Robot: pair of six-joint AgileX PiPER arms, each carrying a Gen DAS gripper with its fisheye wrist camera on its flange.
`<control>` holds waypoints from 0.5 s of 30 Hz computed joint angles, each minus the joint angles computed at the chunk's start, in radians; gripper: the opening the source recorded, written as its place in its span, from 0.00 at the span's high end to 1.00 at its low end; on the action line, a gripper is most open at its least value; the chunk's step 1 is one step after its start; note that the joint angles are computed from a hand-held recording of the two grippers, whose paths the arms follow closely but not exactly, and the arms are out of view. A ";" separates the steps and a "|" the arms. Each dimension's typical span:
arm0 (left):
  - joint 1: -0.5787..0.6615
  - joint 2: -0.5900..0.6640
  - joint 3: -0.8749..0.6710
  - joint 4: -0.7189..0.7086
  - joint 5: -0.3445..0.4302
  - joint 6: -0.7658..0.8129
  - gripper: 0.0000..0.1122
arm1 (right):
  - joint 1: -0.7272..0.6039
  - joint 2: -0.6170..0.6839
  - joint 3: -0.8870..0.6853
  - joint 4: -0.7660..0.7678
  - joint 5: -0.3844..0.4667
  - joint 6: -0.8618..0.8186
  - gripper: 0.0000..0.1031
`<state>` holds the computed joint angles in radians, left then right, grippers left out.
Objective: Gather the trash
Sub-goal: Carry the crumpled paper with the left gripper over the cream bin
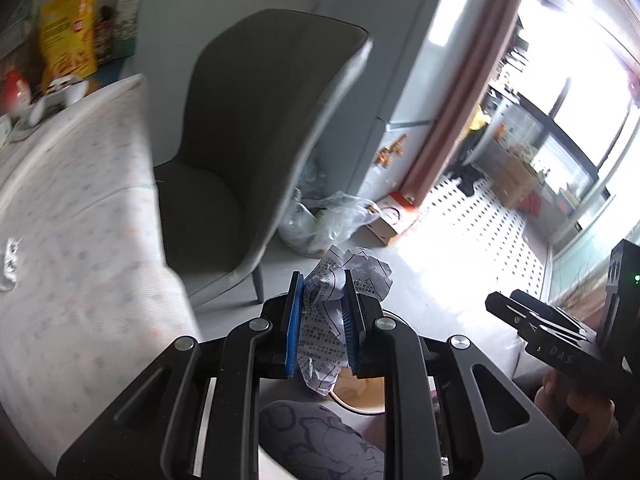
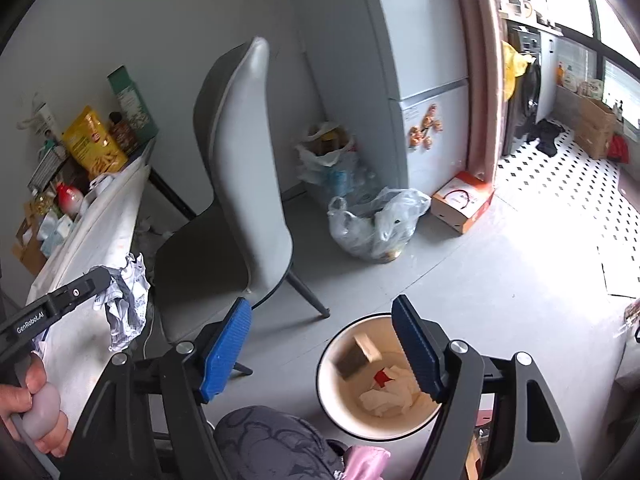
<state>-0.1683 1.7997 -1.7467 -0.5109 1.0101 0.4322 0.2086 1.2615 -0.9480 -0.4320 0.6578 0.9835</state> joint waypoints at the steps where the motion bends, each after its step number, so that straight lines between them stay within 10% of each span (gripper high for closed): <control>1: -0.015 0.009 -0.011 0.006 0.005 -0.006 0.83 | -0.010 -0.009 0.010 0.005 -0.002 -0.006 0.30; 15: -0.204 0.099 -0.073 0.046 0.037 -0.055 0.83 | -0.228 -0.211 0.165 0.155 0.023 -0.194 0.28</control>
